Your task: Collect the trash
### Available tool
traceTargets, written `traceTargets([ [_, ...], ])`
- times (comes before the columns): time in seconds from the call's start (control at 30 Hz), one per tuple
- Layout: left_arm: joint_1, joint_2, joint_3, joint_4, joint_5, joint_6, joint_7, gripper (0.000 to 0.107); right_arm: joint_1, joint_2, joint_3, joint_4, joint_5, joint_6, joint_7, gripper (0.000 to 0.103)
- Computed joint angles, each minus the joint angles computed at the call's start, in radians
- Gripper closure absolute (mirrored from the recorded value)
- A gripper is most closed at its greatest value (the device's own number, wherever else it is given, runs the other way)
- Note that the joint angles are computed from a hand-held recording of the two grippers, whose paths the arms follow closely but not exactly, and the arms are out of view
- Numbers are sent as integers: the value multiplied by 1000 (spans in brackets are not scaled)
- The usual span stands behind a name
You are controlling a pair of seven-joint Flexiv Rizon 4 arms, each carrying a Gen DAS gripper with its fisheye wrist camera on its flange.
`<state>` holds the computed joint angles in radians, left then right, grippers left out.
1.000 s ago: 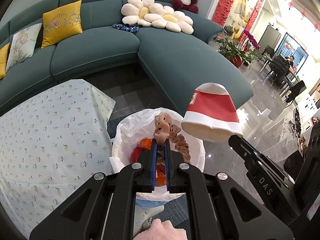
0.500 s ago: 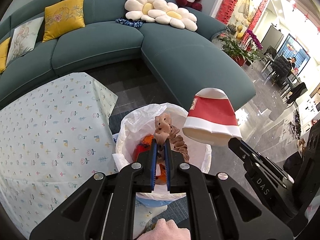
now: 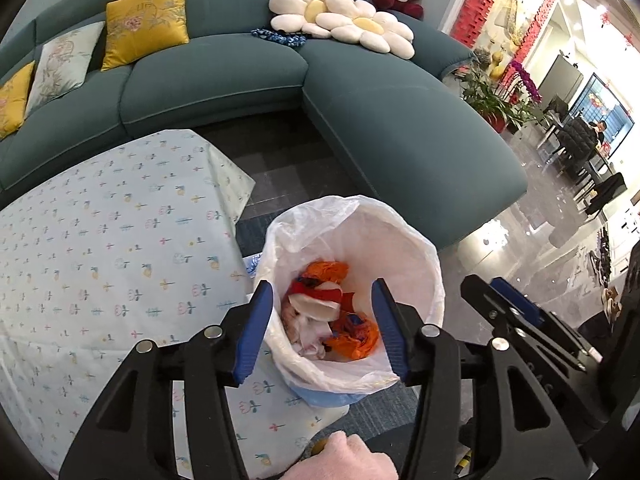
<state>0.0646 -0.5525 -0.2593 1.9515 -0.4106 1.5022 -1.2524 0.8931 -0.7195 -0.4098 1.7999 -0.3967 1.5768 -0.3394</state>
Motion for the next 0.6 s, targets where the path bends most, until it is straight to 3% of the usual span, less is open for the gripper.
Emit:
traceTargets([
  [0.23, 25, 58, 1, 79, 12, 57, -3, 46, 45, 66, -23, 41, -85, -84, 14, 50],
  [0.33, 16, 82, 25, 113, 27, 81, -25, 45, 53, 95, -22, 65, -133, -98, 38, 47],
  [0.6, 65, 141, -2, 197, 34, 110, -53, 44, 93, 153, -37, 107, -279, -161, 131, 47],
])
